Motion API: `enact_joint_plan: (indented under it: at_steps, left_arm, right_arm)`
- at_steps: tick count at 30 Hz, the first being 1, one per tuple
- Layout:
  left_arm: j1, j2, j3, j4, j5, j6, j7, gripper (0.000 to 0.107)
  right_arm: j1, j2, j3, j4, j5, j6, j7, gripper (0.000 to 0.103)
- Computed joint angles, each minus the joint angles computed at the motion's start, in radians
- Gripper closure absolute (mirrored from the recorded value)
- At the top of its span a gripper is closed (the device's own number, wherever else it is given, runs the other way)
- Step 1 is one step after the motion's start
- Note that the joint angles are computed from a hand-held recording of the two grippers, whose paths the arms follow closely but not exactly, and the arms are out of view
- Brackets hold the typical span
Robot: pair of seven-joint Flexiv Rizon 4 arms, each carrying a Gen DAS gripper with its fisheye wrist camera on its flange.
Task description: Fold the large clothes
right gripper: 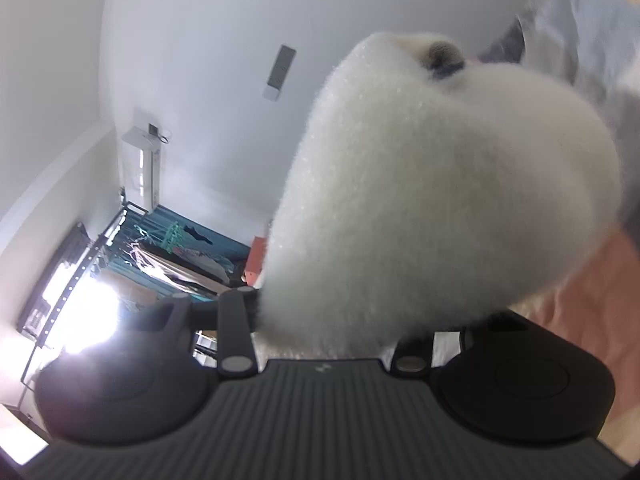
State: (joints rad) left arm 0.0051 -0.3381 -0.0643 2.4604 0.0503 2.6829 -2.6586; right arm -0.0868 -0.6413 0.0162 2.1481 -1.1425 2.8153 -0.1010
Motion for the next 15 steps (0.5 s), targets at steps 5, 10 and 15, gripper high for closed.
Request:
enact_joint_plan:
  at_steps: [5,10,15]
  left_arm:
    - [-0.02,-0.126,-0.055,-0.216,-0.016,-0.093,0.034,0.055]
    - [-0.001,-0.249,-0.099,-0.394,0.01,-0.228,0.079,0.055]
    - [-0.002,-0.374,-0.124,-0.525,-0.002,-0.305,0.141,0.055]
  right_arm:
    - [-0.037,-0.062,-0.047,-0.153,-0.035,0.006,0.059,0.055]
    - [-0.045,-0.166,-0.077,-0.284,-0.029,-0.003,0.097,0.055]
    - [-0.041,-0.285,-0.1,-0.396,-0.028,-0.023,0.157,0.055]
